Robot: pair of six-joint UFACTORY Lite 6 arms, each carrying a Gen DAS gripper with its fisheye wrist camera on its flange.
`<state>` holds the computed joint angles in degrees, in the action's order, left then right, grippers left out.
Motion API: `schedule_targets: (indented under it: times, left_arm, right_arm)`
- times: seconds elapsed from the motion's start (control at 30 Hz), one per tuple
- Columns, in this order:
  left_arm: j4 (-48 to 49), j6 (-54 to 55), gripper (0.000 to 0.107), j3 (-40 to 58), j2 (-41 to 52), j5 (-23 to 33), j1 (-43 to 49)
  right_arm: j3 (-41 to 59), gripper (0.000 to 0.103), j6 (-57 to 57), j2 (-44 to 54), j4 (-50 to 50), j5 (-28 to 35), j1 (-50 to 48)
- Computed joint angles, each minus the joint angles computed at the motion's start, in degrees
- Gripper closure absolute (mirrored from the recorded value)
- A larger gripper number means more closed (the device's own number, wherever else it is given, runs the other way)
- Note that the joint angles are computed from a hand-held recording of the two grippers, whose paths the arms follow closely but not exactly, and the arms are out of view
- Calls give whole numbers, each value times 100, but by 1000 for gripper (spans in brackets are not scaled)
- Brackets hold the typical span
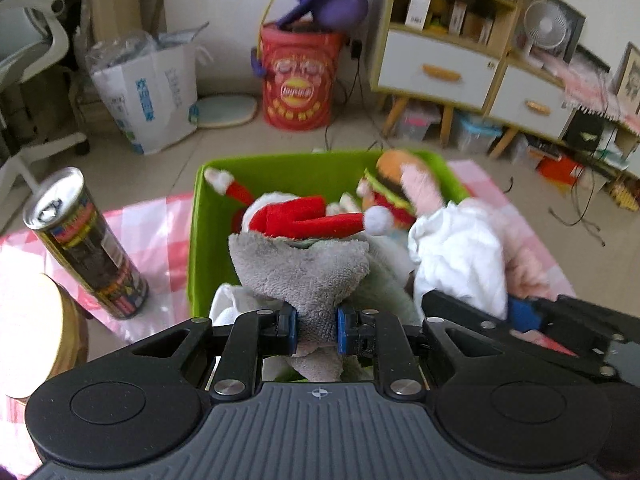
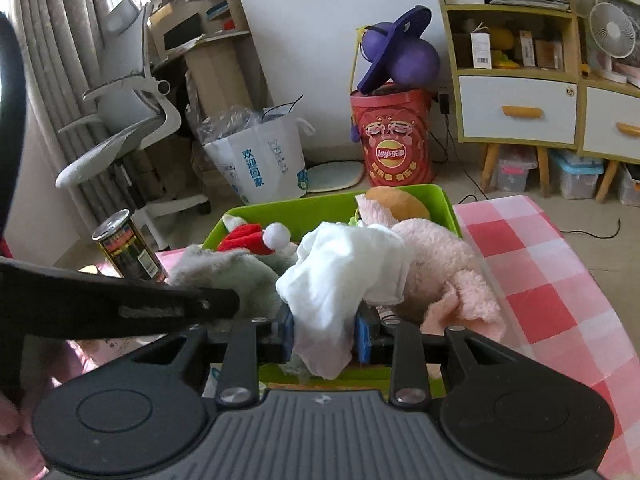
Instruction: Organize soft objects
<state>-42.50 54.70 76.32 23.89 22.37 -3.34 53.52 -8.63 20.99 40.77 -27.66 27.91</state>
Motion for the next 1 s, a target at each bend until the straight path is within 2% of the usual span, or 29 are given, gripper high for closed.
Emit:
schedule_targets:
  times: [0.1, 0.2, 0.37, 0.43, 0.47, 0.53, 0.6, 0.67, 0.8, 1.0]
  left_arm:
    - [-47, 0, 90, 6, 86, 1, 41]
    - [-480, 509, 84, -142, -46, 7, 104]
    - [-575, 558, 74, -335, -333, -43, 131]
    - [-573, 496, 62, -407, -472, -19, 179]
    - [-644, 577, 60, -476, -585, 20, 242]
    - [-742, 676, 47, -551, -761, 101, 351]
    - [-911, 806, 40, -692, -1011, 133, 462]
    - [-1025, 879, 38, -838, -1274, 281, 618]
    - [-1368, 1169, 27, -1290, -1939, 680, 991]
    - [-1331, 1331, 25, -2035, -2980, 1151, 1510]
  right_arm:
    - [7, 94, 179, 22, -139, 19, -30]
    - [25, 93, 141, 21, -126, 39, -42]
    - [84, 90, -355, -65, 418, 92, 49]
    - [68, 85, -585, -190, 716, 170, 81]
    - [28, 83, -697, -287, 869, 195, 100]
    - [-97, 69, -889, -506, 1114, 209, 141]
    - [-289, 62, -1033, -798, 1299, 169, 203]
    - [-487, 59, -1254, -1109, 1553, 144, 268]
    - [-819, 55, -2028, -1724, 2445, 64, 442]
    - [-1350, 50, -3115, -2628, 3712, -126, 781]
